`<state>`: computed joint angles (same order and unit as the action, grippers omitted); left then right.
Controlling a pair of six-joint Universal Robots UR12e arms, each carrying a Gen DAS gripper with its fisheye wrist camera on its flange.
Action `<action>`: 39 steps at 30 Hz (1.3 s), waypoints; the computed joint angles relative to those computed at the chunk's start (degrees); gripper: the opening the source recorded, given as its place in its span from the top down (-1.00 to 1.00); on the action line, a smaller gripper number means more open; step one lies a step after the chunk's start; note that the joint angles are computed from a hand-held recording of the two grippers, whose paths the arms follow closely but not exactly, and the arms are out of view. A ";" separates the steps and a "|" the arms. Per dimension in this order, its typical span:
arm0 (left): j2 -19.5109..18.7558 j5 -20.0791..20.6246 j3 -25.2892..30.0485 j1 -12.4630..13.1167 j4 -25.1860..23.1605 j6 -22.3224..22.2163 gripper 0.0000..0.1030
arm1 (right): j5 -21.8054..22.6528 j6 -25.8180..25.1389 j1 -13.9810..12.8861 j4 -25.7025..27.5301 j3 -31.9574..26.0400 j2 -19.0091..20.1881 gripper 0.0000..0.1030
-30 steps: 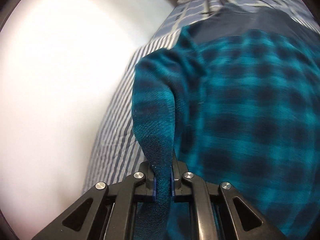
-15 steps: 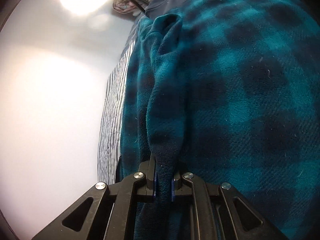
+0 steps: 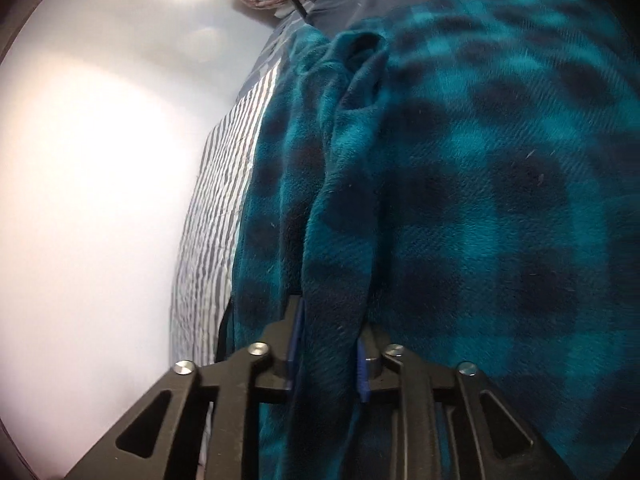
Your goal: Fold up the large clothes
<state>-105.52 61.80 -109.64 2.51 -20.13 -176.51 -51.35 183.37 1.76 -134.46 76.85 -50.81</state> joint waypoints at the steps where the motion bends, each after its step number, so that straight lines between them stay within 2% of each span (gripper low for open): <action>1: 0.41 -0.60 -0.61 0.83 0.58 -1.04 0.28 | -1.81 -0.89 0.20 -0.19 0.25 -0.55 0.34; 5: 0.49 0.13 -1.60 2.98 3.65 -5.04 0.28 | -4.56 -3.36 0.19 -2.48 2.23 -3.05 0.33; 7: -0.03 0.42 -1.26 3.46 3.83 -6.32 0.28 | -4.73 -4.92 0.09 -4.10 3.43 -4.47 0.33; 10: -0.64 0.33 -1.04 3.76 5.23 -7.89 0.29 | -3.86 -8.29 0.02 -3.23 4.67 -6.37 0.32; 14: -0.14 -0.62 -1.38 4.35 7.41 -8.46 0.29 | -0.47 -13.35 -1.30 -2.71 8.25 -10.22 0.29; 18: 1.20 0.73 -1.88 4.81 7.97 -7.72 0.28 | 4.61 -16.34 -2.94 -6.11 13.27 -14.79 0.27; 21: 2.05 2.13 -1.82 5.31 9.00 -8.29 0.29 | 6.54 -16.57 -3.86 -9.59 16.04 -18.71 0.18; 23: 2.66 2.10 -1.64 5.81 10.36 -9.40 0.29 | 5.44 -15.75 -4.15 -14.44 17.54 -21.03 -0.05; 27: 4.67 2.84 -0.57 5.93 12.87 -9.46 0.29 | 5.50 -14.28 -5.49 -21.61 19.93 -24.97 -0.22; 30: 6.01 3.83 0.97 5.12 13.60 -8.00 0.28 | 2.91 -14.44 -5.94 -26.11 21.22 -27.24 -0.30; 36: 6.33 1.79 4.57 3.35 10.28 -7.90 0.28 | -0.35 -12.35 -6.26 -28.08 20.91 -27.34 -0.31; 39: 5.43 2.59 5.24 1.63 7.90 -7.10 0.28 | -1.04 -11.70 -6.17 -27.32 20.38 -26.50 -0.31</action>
<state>-100.09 64.39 -104.41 4.14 -12.23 -183.61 -52.40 171.67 -4.40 -161.77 97.24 -77.31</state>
